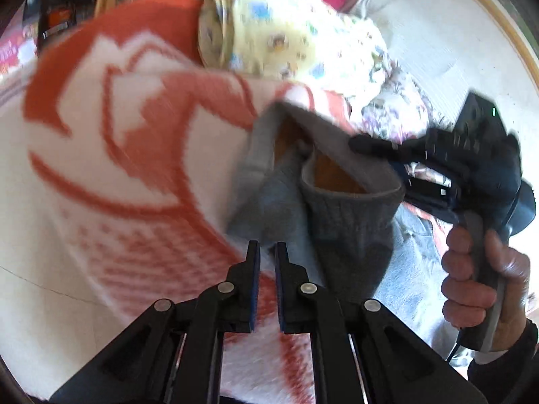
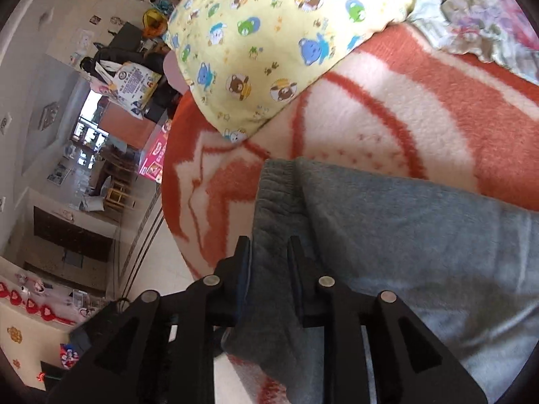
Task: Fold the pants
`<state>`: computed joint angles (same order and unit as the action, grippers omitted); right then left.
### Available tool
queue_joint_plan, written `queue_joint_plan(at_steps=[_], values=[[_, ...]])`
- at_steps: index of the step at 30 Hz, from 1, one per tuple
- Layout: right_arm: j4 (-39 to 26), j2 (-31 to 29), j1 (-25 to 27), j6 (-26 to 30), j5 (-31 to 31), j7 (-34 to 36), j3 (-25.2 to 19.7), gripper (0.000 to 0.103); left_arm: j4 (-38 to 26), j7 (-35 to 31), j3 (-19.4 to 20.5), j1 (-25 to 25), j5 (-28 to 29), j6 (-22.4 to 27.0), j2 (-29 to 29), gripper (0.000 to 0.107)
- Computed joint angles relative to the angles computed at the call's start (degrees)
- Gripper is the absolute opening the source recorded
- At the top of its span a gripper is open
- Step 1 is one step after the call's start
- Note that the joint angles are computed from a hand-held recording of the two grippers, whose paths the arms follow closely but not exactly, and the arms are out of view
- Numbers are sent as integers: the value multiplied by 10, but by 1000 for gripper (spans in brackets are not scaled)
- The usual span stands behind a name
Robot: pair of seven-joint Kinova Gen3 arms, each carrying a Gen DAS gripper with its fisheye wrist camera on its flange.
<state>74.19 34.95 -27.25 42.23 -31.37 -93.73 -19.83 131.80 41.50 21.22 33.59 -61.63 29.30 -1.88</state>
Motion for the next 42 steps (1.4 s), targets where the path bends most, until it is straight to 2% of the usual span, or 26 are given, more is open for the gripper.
queue_joint_plan(at_steps=[3, 6, 9, 10, 12, 14, 16, 18, 20, 21, 22, 23, 24, 27, 30, 32, 35, 39, 42], values=[[56, -42, 9, -42, -5, 2, 1, 24, -10, -9, 17, 5, -5, 16, -33, 7], [134, -86, 40, -111, -51, 20, -13, 24, -27, -28, 41, -21, -27, -21, -55, 12], [213, -143, 80, -181, -90, 23, -30, 24, -73, -53, 50, -37, -55, -57, -14, 24], [236, -166, 80, -196, -92, 13, -20, 24, -89, -76, 48, -29, -46, -52, 1, 28], [269, -206, 78, -202, -77, -18, 2, 24, -132, -122, 35, 10, -29, -15, 51, 28], [291, -236, 77, -197, -61, -38, 20, 24, -175, -169, -12, 61, 11, 32, 99, 28], [318, -271, 65, -192, -34, -67, 45, 24, -203, -216, -43, 91, 58, 78, 128, 28], [349, -309, 77, -183, -5, -95, 46, 24, -214, -256, -40, 84, 105, 125, 148, 28], [376, -340, 103, -176, 40, -141, 26, 24, -209, -268, -12, 40, 151, 153, 157, 28], [391, -357, 120, -173, 63, -164, 11, 24, -200, -276, 5, 13, 175, 153, 156, 27], [409, -375, 144, -168, 84, -188, -7, 24, -187, -283, 14, -6, 194, 144, 150, 21], [422, -391, 157, -159, 102, -211, -16, 24, -173, -287, 13, -14, 204, 127, 144, 16], [438, -410, 160, -150, 118, -234, -13, 24, -162, -286, 10, -13, 205, 120, 134, 16], [488, -470, 127, -129, 165, -304, 32, 24, -177, -304, -31, 39, 216, 145, 125, 15], [529, -539, 127, -96, 211, -374, 48, 24, -195, -318, -34, 54, 209, 133, 115, 20], [551, -586, 132, -72, 237, -416, 57, 24, -227, -348, -44, 78, 207, 136, 126, 28], [577, -650, 157, -33, 248, -436, 71, 25, -283, -387, -47, 111, 200, 144, 157, 32], [602, -721, 200, 14, 257, -440, 96, 26, -338, -468, -50, 133, 237, 127, 190, 32], [612, -765, 233, 48, 266, -433, 121, 26, -394, -538, -24, 134, 251, 131, 230, 36]])
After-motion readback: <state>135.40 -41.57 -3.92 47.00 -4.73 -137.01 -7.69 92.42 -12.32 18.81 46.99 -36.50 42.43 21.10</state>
